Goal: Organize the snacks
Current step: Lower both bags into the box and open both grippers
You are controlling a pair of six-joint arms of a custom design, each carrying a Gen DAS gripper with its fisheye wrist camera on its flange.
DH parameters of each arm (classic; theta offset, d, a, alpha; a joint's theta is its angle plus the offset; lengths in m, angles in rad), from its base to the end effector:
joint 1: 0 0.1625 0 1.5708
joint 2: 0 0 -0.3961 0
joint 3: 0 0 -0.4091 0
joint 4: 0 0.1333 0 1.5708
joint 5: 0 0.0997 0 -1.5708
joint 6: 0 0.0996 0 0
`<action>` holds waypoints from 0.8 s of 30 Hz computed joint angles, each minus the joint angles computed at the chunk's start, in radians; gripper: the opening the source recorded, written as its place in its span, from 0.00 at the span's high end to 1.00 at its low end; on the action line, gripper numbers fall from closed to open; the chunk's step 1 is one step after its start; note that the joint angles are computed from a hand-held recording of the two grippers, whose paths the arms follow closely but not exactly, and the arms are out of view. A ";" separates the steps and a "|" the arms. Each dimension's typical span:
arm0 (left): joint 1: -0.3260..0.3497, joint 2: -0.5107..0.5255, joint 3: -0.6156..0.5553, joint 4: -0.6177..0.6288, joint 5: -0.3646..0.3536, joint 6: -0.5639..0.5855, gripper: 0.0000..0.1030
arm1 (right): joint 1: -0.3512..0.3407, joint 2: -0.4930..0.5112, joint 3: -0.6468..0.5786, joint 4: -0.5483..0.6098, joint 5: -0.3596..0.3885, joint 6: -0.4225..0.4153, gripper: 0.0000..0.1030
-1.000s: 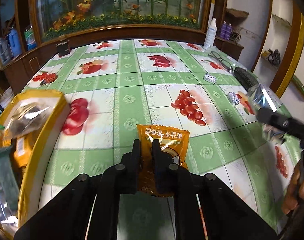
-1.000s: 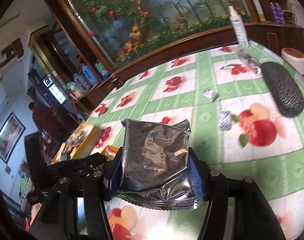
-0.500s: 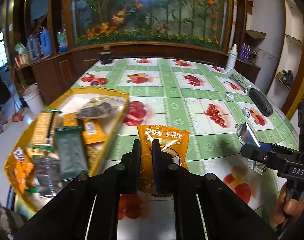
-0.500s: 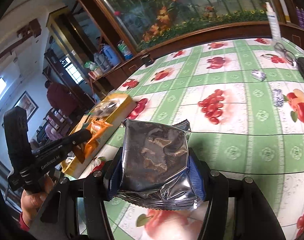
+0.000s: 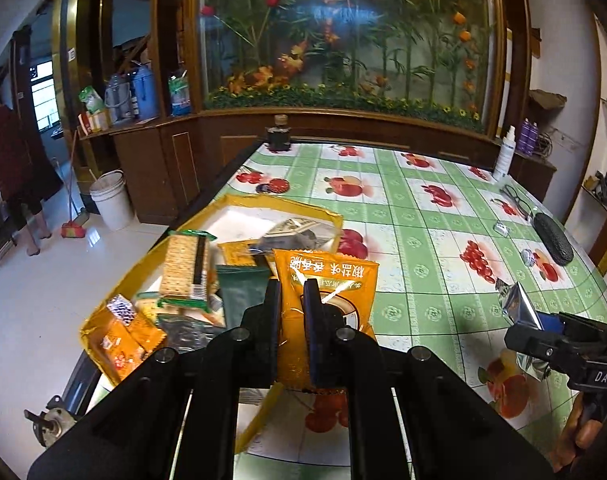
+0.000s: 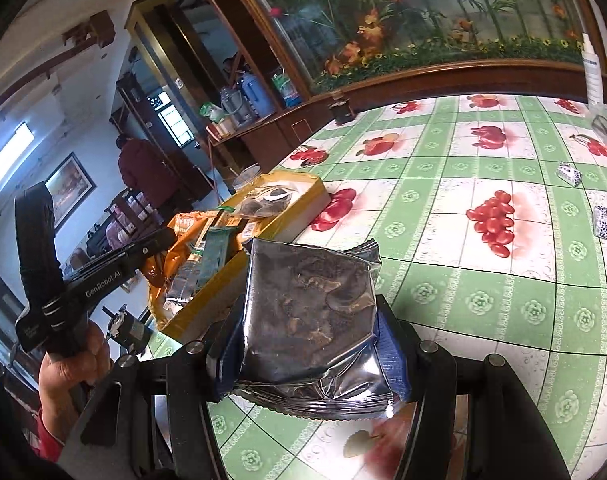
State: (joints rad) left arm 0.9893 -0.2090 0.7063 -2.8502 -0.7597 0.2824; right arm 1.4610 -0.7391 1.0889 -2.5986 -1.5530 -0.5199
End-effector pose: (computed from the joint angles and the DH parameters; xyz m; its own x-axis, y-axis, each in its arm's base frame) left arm -0.3040 -0.8366 0.0711 -0.7137 0.1184 -0.6904 0.6128 0.5829 -0.5335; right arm 0.0447 -0.8271 0.2741 -0.9060 -0.2991 0.2996 -0.4203 0.7208 -0.5512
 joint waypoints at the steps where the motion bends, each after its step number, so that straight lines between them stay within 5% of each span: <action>1: 0.001 -0.004 0.005 -0.006 0.004 0.000 0.92 | 0.001 0.003 -0.005 0.005 0.001 -0.002 0.42; 24: 0.030 -0.036 0.033 -0.062 0.053 -0.006 0.92 | 0.051 0.120 -0.159 0.113 -0.017 -0.034 0.42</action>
State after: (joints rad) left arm 1.0195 -0.2455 0.7395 -2.9127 -0.7065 0.2760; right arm 1.5118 -0.6194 0.9300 -2.4855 -1.5703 -0.5538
